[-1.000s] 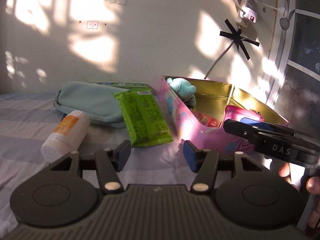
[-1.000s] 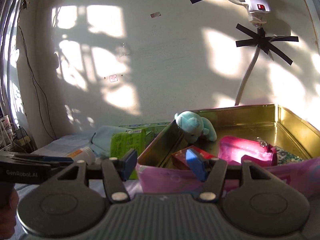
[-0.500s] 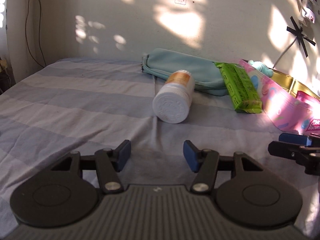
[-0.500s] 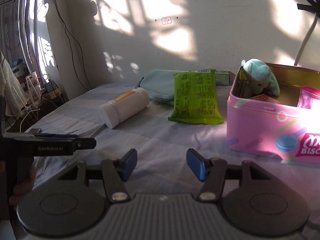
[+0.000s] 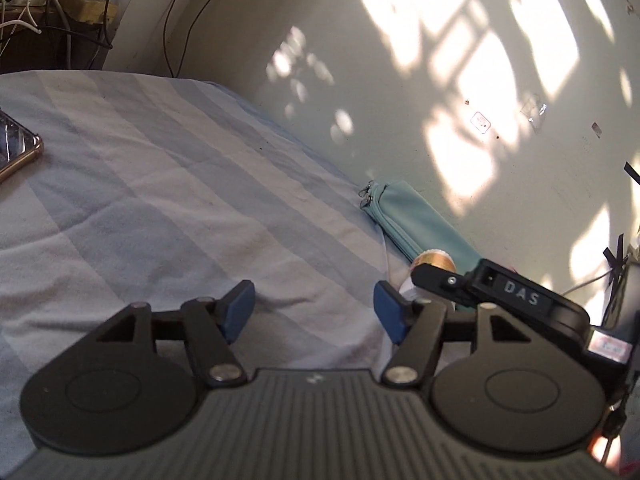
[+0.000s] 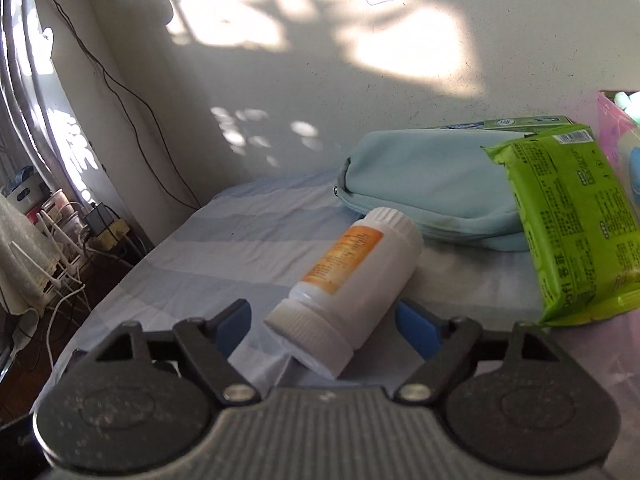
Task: Organize objects
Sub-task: 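Grasp the white pill bottle with the right gripper, then lay the white bottle inside the pink tin and open the right gripper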
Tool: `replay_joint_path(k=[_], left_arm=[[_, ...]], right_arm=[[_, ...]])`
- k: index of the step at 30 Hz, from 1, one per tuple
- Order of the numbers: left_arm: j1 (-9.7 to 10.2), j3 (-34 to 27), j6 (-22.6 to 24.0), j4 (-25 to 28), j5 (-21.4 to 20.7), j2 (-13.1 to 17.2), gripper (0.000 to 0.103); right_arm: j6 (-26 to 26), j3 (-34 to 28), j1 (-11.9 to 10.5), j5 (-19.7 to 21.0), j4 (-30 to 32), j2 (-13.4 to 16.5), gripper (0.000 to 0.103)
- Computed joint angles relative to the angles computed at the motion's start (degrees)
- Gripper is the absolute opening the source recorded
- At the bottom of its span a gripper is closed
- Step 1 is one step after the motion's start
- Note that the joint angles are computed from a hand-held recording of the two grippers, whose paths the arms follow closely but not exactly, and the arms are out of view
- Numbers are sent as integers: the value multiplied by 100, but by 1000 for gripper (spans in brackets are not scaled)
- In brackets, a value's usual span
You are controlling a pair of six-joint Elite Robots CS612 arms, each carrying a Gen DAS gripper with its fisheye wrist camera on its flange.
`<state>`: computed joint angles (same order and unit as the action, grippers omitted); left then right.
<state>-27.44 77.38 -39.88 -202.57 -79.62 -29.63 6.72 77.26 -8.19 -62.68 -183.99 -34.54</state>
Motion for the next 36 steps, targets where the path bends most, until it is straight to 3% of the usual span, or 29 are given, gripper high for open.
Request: replay_joint_path(k=[2,5,6,12,15,18,20,22,24,25,29,32,34,36], left_arm=[[1,-3,49,-20,2,8,69],[12,-12,64,-52,-13,23,69],[14,-13,55,-54,-22,24,70],[18,-6,86,-70,-28,21,72],[23,-3,124,-80,-83,19,72],[41,-16,318,-82,-365,18,72],[-1,-1,798,-136,-484,-4,72],[-86,39,1515,-195,-665,-55,72],[-145,77,1884,-276,-1221,-104,72],[-166,65,1990,-305,-1593,-114,72],[-324,-115,2647,-26,-2329,-112,72],[-369,-491,2656,662,-2852,-21,72],[-411,-770,2708,1012,-2938,87,75],[-472,-1030,2648,1308,-2745,183,81]], right_arm=[[75,-181,98,-350,121,117,81],[-49,-179,165,-735,-60,143,60],[-100,-157,154,-720,-29,124,55],[-771,299,-56,-380,167,-172,51],[-1668,771,-290,218,451,-466,52],[-2936,1397,-589,824,857,-874,52],[-3712,1868,-803,1014,1002,-1174,52],[-3971,2289,-994,868,572,-1363,52],[-3607,2629,-1123,375,-347,-1430,64],[-3312,2755,-1199,202,-726,-1439,65],[-2231,3025,-1491,231,-1481,-1435,65],[-1883,3123,-1595,277,-1802,-1392,65],[-1834,3122,-1606,297,-1832,-1366,65],[-1829,3084,-1566,121,-1845,-1340,64]])
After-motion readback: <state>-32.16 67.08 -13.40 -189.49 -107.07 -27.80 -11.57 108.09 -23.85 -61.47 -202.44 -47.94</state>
